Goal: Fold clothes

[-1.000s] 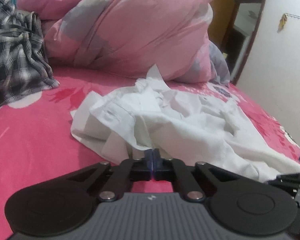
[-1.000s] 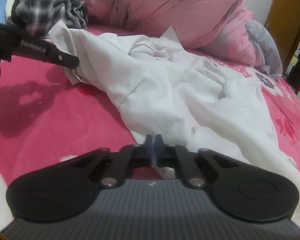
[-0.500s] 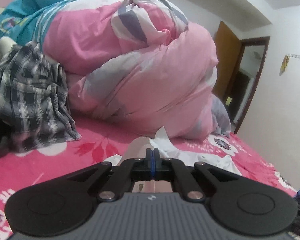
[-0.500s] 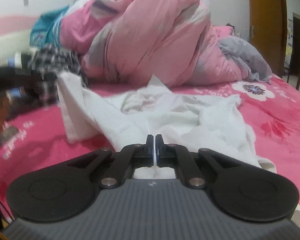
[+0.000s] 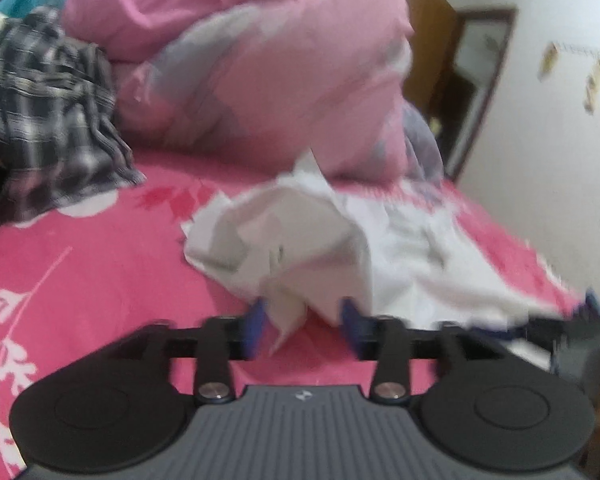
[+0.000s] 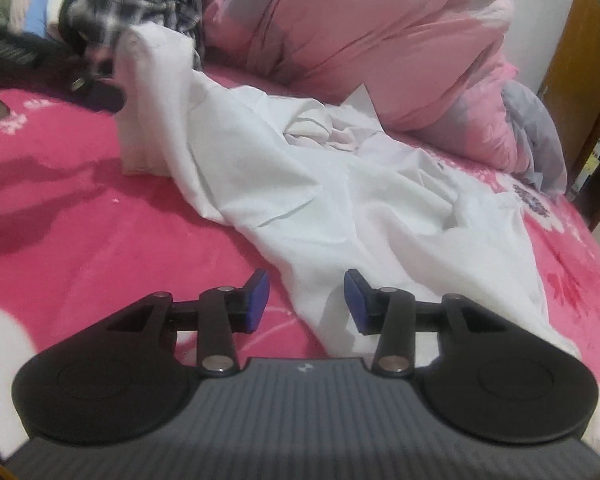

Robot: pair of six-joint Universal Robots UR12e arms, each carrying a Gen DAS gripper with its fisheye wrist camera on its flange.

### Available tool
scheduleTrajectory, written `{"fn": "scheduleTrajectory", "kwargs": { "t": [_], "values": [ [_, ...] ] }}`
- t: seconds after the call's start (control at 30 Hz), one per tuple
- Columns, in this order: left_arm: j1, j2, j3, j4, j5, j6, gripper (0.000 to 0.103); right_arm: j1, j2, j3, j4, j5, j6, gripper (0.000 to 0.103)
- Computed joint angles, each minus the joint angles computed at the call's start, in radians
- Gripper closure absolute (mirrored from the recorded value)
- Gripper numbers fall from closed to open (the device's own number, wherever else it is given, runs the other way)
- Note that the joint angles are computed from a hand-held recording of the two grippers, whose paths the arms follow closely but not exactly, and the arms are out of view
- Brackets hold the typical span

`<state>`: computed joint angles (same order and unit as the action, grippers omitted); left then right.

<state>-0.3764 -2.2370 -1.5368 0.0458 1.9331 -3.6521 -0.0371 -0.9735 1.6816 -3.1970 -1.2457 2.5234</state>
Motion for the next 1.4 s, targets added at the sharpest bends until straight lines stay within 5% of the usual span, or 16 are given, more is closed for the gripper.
{"fn": "scheduleTrajectory", "kwargs": {
  "t": [0.3, 0.43, 0.47, 0.53, 0.73, 0.9, 1.07, 1.3, 1.4],
  "values": [
    [0.017, -0.041, 0.068, -0.153, 0.003, -0.058, 0.05, -0.011, -0.014, 0.011, 0.031, -0.023, 0.049, 0.062],
    [0.027, -0.071, 0.117, -0.201, 0.014, -0.069, 0.098, -0.012, -0.003, -0.011, 0.074, -0.021, 0.072, 0.066],
    [0.029, -0.072, 0.121, -0.205, 0.01, -0.08, 0.1, -0.014, -0.001, -0.017, 0.09, -0.014, 0.085, 0.077],
    [0.025, -0.066, 0.117, -0.195, 0.01, -0.091, 0.1, -0.018, -0.001, -0.025, 0.103, -0.002, 0.112, 0.1],
    [0.009, 0.013, 0.019, -0.068, -0.029, -0.09, 0.1, -0.062, -0.04, 0.005, -0.003, 0.091, 0.244, 0.102],
    [0.019, 0.096, -0.078, 0.029, -0.152, -0.126, 0.1, -0.119, -0.078, 0.009, 0.015, 0.231, 0.362, 0.102],
    [0.052, 0.145, -0.175, 0.159, -0.336, -0.293, 0.1, -0.144, -0.078, -0.03, 0.145, 0.292, 0.423, 0.098],
    [0.072, 0.139, -0.213, 0.182, -0.359, -0.439, 0.1, -0.134, -0.086, 0.009, 0.108, 0.176, 0.437, 0.076],
    [0.079, 0.129, -0.213, 0.195, -0.369, -0.475, 0.1, -0.149, -0.103, 0.047, 0.081, 0.221, 0.411, 0.075]
  ]
}}
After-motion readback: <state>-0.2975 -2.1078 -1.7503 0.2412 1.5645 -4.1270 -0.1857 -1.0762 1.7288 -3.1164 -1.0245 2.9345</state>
